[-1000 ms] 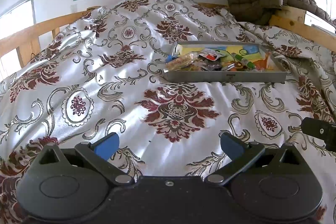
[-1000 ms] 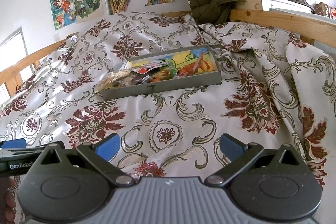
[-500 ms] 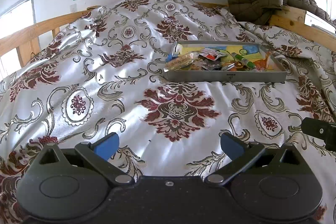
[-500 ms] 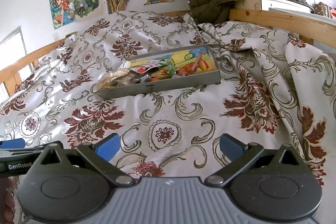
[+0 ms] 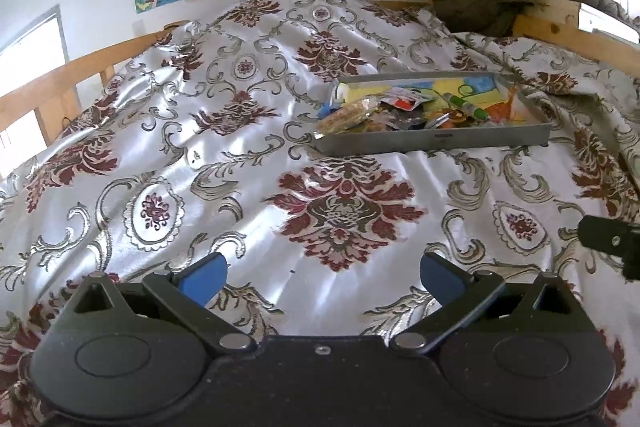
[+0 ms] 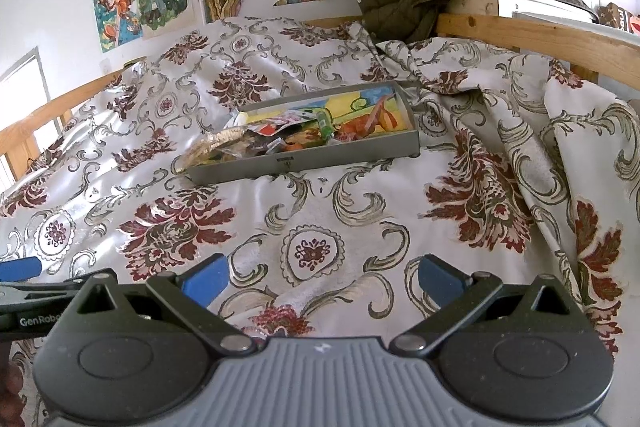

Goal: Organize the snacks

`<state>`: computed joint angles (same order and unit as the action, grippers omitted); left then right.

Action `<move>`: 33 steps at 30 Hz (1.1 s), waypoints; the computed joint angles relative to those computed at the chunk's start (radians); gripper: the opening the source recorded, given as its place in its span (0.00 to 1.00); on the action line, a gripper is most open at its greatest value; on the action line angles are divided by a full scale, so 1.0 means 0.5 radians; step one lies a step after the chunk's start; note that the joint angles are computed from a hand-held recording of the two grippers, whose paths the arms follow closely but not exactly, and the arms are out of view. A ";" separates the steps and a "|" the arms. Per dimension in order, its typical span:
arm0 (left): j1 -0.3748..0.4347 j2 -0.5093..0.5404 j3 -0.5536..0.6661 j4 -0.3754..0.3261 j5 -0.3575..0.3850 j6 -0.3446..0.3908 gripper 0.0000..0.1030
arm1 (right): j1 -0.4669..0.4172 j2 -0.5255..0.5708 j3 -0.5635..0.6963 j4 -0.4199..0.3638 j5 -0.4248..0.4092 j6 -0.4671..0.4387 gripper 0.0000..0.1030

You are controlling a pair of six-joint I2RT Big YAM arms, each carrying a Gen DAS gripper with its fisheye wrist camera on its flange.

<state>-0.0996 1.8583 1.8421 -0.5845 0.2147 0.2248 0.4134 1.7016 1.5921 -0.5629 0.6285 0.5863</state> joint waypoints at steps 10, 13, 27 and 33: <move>0.008 -0.012 -0.015 0.018 0.060 0.002 0.99 | -0.002 0.010 0.013 -0.007 -0.001 -0.015 1.00; 0.008 -0.010 -0.010 0.015 0.044 -0.002 0.99 | -0.004 0.009 0.017 -0.018 -0.004 -0.014 1.00; 0.016 0.043 0.074 -0.093 -0.057 -0.043 0.99 | -0.005 0.010 0.022 -0.026 -0.004 -0.015 1.00; 0.015 0.048 0.081 -0.109 -0.064 -0.041 0.99 | -0.004 0.012 0.025 -0.028 -0.003 -0.013 1.00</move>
